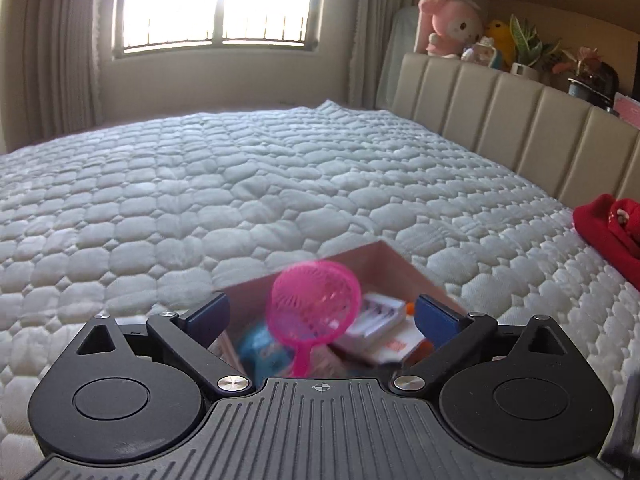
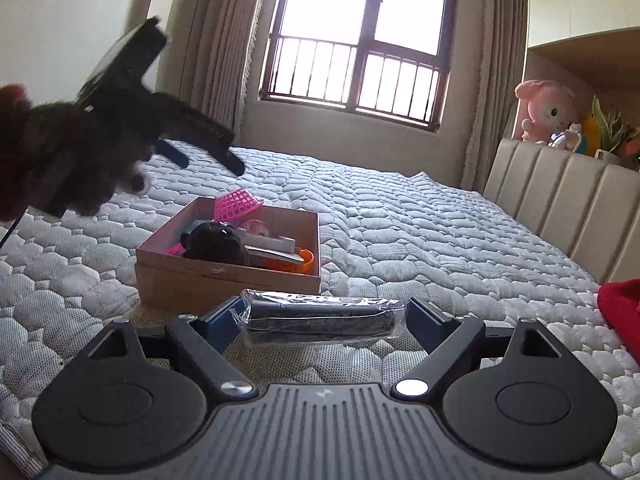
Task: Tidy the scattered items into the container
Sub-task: 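Drop the strainer into the box with left tool while right tool drops tube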
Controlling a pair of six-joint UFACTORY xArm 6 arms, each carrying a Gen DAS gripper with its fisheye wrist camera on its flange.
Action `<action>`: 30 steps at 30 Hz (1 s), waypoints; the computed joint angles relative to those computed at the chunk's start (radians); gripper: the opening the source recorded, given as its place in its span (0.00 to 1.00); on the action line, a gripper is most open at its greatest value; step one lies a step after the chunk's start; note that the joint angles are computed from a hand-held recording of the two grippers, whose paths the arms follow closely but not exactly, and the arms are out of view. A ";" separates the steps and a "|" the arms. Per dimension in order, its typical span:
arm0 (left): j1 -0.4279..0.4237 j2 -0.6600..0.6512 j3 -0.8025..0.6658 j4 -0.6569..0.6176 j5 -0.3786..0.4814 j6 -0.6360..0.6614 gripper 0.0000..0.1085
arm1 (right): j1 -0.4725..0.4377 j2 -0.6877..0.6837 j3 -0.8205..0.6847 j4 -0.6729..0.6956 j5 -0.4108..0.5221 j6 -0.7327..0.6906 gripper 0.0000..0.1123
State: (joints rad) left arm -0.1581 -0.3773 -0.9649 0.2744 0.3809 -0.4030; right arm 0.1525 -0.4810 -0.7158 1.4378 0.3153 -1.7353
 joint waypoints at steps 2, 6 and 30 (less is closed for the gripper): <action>-0.016 -0.113 0.123 0.113 0.015 -0.098 0.95 | 0.015 0.054 -0.053 0.014 -0.006 -0.011 0.78; -0.071 -0.273 0.313 0.202 0.050 -0.266 0.95 | 0.069 0.205 -0.211 0.012 -0.009 0.014 0.78; -0.217 -0.186 0.324 0.607 0.195 -0.764 0.95 | 0.057 0.297 -0.139 -0.312 0.002 0.407 0.92</action>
